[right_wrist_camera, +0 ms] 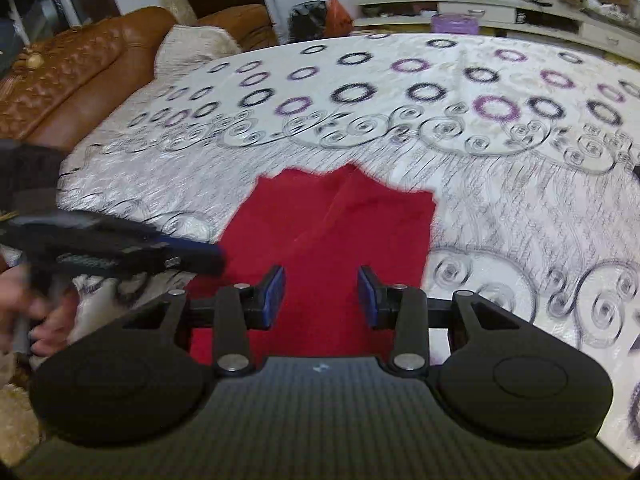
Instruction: Fold clothes
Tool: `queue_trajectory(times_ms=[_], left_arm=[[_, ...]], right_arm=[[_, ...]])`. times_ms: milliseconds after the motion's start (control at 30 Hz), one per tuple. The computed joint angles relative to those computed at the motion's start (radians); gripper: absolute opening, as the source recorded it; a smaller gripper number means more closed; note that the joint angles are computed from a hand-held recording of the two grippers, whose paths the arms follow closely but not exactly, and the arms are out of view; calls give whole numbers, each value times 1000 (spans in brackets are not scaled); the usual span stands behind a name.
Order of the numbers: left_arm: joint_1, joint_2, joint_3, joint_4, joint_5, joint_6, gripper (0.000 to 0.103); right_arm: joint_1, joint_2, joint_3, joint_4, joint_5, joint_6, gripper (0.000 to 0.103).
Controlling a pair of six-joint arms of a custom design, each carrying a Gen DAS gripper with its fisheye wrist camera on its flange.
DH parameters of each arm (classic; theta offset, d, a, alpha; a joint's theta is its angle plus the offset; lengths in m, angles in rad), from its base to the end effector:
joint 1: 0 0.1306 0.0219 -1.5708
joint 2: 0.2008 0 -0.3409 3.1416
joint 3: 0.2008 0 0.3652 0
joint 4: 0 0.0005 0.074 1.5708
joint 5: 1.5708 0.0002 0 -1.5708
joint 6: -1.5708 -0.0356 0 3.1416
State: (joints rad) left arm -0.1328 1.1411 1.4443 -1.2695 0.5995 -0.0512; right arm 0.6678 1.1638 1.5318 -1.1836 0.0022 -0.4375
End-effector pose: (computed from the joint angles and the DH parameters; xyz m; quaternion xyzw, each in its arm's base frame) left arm 0.3459 -0.0670 0.4865 0.1713 0.9002 -0.2933 0.2727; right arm 0.2892 0.2273 0.5157 -0.1064 0.9234 0.1927 0.3143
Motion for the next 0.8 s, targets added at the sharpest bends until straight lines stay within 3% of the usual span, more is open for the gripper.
queue_trajectory(times_ms=[33,67,100,167,333,467,567,633,733,767,800], left_arm=[[-18,-1,-1,-5,-68,-12,20],[-19,-6,-9,2,-82,-17,21],[-21,-9,-15,7,-99,-20,18],[-31,-3,-3,1,-154,-20,6],[-57,-10,27,-24,-210,-25,7],[-55,-48,15,-5,-73,20,19],[-104,-41,0,-35,-157,14,18],[-90,-50,-28,-23,-139,36,18],[-68,-34,-1,-48,-130,75,19],[-68,-22,18,-52,-136,100,28],[-68,-10,37,-56,-142,125,53]], right_arm=[[10,-12,-14,1,-10,-11,46],[17,-13,-23,-10,-11,-21,46],[22,-4,-28,-33,-2,-33,46],[33,-30,-82,4,33,-41,46],[15,-82,-80,-1,-12,-107,47],[52,-153,-124,-7,-2,-159,47],[105,-122,-117,-96,81,-162,47],[124,-128,-125,-94,106,-164,47],[111,-90,-61,-148,79,-186,47],[105,-74,-35,-164,79,-199,48],[99,-55,-5,-179,87,-216,49]])
